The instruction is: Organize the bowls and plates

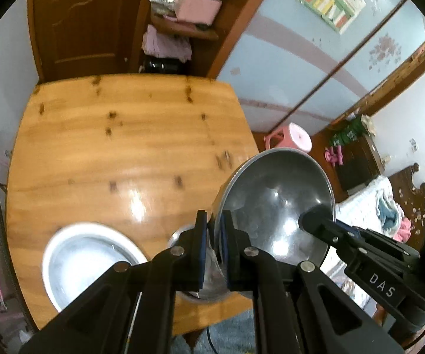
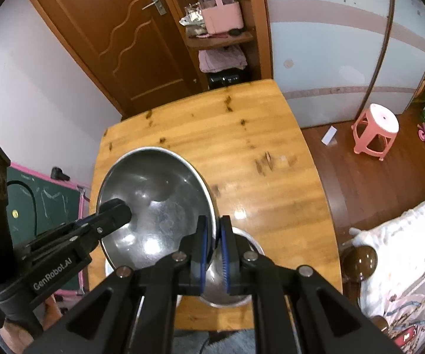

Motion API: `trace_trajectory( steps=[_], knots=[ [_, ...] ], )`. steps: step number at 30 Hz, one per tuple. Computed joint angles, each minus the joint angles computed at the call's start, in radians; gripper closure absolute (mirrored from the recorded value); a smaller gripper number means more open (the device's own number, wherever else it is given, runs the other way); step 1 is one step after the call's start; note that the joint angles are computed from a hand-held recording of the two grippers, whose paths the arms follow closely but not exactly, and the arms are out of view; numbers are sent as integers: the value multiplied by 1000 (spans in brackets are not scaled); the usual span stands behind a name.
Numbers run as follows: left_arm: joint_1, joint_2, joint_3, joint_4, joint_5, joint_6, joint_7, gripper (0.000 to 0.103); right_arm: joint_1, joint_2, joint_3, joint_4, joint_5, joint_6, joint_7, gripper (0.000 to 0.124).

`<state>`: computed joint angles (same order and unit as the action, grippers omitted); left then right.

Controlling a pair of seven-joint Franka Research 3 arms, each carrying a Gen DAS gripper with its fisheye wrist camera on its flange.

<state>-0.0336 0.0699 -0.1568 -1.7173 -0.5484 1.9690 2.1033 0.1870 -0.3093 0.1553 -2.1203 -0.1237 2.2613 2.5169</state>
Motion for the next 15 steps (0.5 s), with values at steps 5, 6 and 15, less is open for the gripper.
trace_trajectory(
  steps=[5,6,15],
  knots=[
    [-8,-62,7,-168,-11,50,48,97,8,-82,24,-172,20,84,59,116],
    [-11,-73,9,-202,-12,64,56,97,9,-93,28,-209,29,109,72,116],
    [-39,-65,15,-339,4,182,91,97,22,-80,41,-367,104,262,117,116]
  ],
)
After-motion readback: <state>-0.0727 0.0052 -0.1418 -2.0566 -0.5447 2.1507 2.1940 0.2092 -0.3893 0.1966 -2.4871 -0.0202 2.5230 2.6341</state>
